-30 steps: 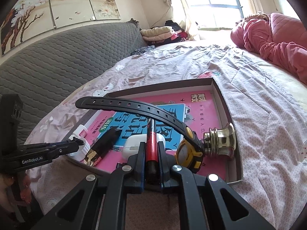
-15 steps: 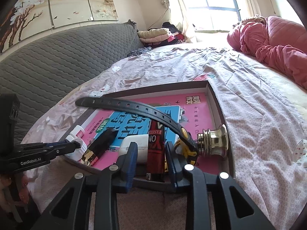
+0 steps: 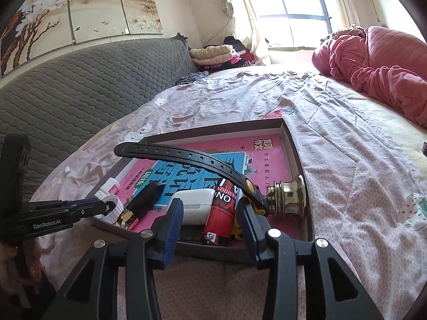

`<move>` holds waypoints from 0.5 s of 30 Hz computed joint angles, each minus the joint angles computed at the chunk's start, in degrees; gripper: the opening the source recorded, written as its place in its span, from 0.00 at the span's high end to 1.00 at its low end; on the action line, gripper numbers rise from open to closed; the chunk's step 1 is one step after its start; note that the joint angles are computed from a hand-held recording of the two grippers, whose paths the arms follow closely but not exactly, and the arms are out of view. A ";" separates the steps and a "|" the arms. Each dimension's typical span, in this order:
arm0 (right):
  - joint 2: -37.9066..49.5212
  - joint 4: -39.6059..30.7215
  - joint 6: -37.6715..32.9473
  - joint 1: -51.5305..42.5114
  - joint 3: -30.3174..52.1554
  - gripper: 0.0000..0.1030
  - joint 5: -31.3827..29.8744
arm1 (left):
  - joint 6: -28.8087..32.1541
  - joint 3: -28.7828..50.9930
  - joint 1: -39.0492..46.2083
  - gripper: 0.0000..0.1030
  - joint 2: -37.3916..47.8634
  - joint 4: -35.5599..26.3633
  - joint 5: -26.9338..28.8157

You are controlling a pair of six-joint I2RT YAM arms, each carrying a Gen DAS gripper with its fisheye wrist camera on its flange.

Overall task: Organize rigid objects
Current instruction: 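Drop the black clip into the white cap with the left tool while the right tool releases the lighter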

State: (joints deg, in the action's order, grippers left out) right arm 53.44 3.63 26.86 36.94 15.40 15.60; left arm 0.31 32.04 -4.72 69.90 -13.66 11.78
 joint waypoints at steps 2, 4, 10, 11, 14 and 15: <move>-1.20 -0.78 0.41 0.70 -0.16 0.57 0.91 | -0.13 -0.09 0.08 0.81 -0.40 -0.27 0.10; -2.57 -1.74 1.13 1.79 -0.39 0.54 2.43 | -0.23 -0.28 0.11 0.76 -1.29 -0.86 0.44; -5.79 -4.18 2.99 3.84 -0.68 0.51 4.56 | -0.05 -1.00 0.27 0.62 -3.96 -2.38 1.40; -6.06 -4.71 3.29 4.47 -0.58 0.51 5.31 | -0.05 -1.06 0.31 0.61 -4.34 -2.64 1.48; -6.77 -6.46 4.44 6.74 -0.22 0.50 7.97 | -0.04 -1.31 0.46 0.57 -5.61 -3.53 1.76; -6.97 -7.11 4.76 7.43 -0.08 0.48 8.71 | 0.02 -1.40 0.57 0.55 -5.97 -3.71 1.98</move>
State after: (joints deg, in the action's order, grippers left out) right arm 46.47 -3.47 31.62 44.37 15.32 24.31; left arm 0.33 30.64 -4.15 63.93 -17.37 13.76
